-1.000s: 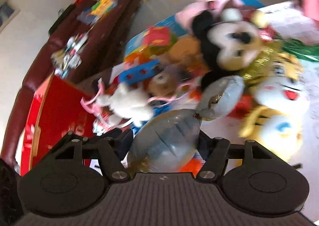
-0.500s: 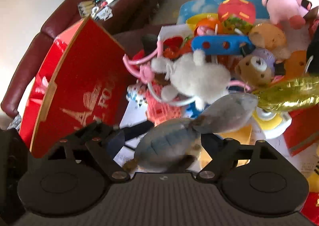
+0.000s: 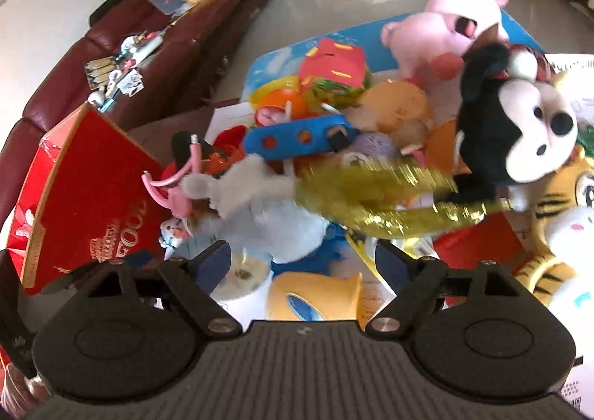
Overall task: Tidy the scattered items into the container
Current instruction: 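Close the left gripper on the grey plush while the right gripper grips the gold foil balloon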
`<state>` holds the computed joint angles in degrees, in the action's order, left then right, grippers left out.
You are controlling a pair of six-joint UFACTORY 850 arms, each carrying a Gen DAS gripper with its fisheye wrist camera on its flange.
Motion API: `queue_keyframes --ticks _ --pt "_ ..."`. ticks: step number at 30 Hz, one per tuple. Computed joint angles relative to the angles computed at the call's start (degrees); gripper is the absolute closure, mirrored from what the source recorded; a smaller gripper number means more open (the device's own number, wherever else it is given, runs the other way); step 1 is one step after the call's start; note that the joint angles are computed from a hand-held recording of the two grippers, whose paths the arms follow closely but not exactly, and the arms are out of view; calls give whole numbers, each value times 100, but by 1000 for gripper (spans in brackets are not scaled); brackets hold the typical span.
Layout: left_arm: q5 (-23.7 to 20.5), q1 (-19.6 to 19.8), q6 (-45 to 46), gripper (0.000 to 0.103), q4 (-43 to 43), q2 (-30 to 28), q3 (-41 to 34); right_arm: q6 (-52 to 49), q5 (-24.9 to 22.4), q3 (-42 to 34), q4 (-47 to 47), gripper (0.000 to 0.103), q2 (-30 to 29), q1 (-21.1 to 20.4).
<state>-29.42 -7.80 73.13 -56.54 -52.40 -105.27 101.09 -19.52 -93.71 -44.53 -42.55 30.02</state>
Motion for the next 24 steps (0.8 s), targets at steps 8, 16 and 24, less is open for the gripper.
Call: queue_keyframes --ticks 8,16,24 --pt "119 -35 660 23 -261 138 324 71 -139 -221 -527 17 -36 23" --pt "353 -100 -383 29 70 -57 -99 -394 -287 -617 -239 17 -381 -2" --pt "41 82 48 15 -437 96 115 -1 -312 -428 -1045 17 -350 -74"
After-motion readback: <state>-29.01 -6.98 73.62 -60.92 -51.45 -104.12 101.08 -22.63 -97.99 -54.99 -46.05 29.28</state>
